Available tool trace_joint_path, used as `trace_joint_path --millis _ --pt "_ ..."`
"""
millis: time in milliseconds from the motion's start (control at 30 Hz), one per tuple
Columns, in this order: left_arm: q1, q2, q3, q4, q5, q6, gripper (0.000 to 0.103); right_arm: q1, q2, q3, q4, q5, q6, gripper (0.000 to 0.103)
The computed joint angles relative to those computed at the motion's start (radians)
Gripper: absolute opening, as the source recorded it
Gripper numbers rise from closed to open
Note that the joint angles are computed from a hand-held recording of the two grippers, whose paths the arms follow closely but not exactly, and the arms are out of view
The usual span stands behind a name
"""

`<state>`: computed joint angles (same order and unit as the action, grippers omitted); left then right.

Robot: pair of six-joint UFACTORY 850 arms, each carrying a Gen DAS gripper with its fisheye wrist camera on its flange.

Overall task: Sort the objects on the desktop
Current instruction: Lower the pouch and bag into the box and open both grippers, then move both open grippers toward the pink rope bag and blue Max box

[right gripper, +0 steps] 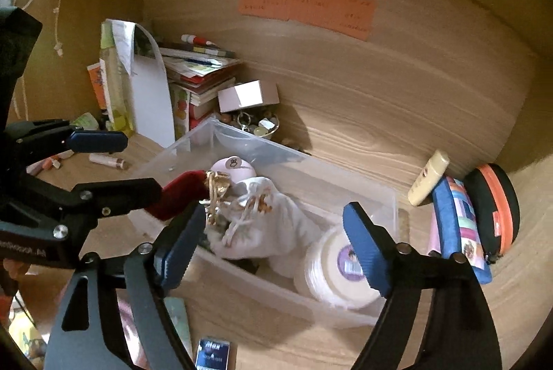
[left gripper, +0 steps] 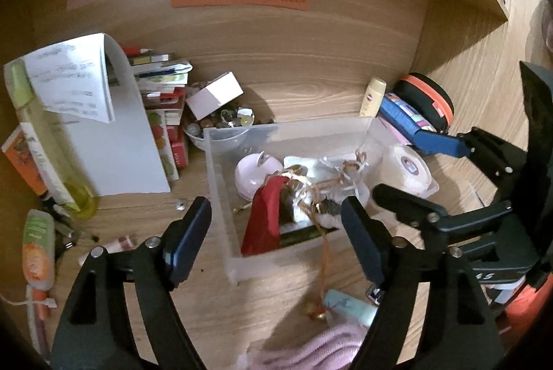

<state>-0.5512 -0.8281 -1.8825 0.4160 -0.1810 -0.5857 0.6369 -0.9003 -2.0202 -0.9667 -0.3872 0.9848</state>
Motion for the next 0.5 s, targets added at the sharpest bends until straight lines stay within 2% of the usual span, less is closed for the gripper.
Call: trace_joint_path --millis 100,300,400,500 --pt "-0.009 0.024 0.044 0.196 0.000 -0.191 0.084 0.004 0.041 0.069 -0.077 0.016 0.081 0.082" --pt "-0.025 0.068 0.125 0.467 -0.020 -0.446 0.087 0.009 0.105 0.181 -0.186 0.030 0.207 0.082" --pt "-0.031 0.085 0.162 0.547 -0.034 -0.518 0.089 0.010 0.128 0.226 -0.221 0.033 0.247 0.082" --pt "-0.035 0.099 0.195 0.568 -0.041 -0.539 0.090 0.008 0.144 0.260 -0.226 0.038 0.259 0.082"
